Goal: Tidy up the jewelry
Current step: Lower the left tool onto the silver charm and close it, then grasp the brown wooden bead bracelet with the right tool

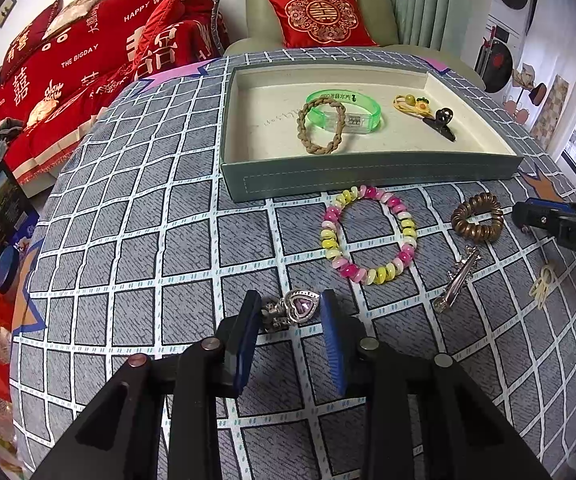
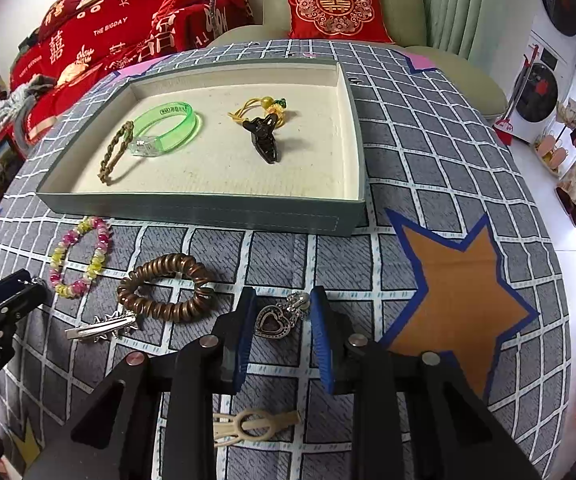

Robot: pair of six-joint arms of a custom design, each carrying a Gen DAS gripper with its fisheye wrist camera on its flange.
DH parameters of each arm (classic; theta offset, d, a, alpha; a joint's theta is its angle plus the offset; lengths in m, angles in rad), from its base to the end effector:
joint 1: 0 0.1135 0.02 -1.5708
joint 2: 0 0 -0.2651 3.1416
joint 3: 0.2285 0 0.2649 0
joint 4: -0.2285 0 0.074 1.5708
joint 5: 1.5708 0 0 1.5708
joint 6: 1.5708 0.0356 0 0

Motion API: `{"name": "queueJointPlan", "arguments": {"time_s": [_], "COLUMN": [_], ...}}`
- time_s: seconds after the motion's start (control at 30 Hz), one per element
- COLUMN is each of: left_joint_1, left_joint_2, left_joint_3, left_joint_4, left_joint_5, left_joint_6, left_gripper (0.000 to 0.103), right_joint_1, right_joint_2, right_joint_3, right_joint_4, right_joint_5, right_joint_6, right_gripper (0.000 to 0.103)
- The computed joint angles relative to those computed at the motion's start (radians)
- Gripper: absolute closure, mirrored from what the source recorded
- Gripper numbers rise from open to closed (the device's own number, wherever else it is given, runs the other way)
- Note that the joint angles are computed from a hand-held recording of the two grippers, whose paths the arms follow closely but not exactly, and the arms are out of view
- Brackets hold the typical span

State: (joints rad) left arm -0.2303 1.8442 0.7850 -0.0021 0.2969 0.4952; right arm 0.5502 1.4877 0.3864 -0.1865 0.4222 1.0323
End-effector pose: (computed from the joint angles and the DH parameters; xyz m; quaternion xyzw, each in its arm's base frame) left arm 0.3120 -0.0839 0.0788 0.3745 0.8816 -0.1090 0.2660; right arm 0.1764 0.0911 0.0725 0.2598 0.9330 -0.0477 0.2445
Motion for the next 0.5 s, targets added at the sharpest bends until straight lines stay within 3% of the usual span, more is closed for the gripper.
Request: {"name": "queueJointPlan", "arguments": {"time_s": [0.03,0.1,0.5], "left_joint_1": [0.001,0.006,0.038], "left_joint_2": [-0.001,-0.007,-0.036], "left_joint_3": [0.003,0.011,0.028], "left_joint_4": [-0.009,-0.032,-0.091], "left_joint_5": [0.004,0.014,0.057], "left_joint_6": [0.002,0.002,-0.005], "left_gripper": [0.075,0.075,0.075], "right_joint_1": [-0.002,-0.006,-0.020], "right_joint_2": [-0.020,-0.053,-0.244], "right_joint_3": [-0.010,-0.024,-0.121], "right_joint_4": [0.000,-0.003,-0.013], "right_joint_5": [-0.004,-0.011,-0.043], "right_joint_6": [-0.001,0.000,0.031], "right_gripper": [0.082,0.089,0.092]}}
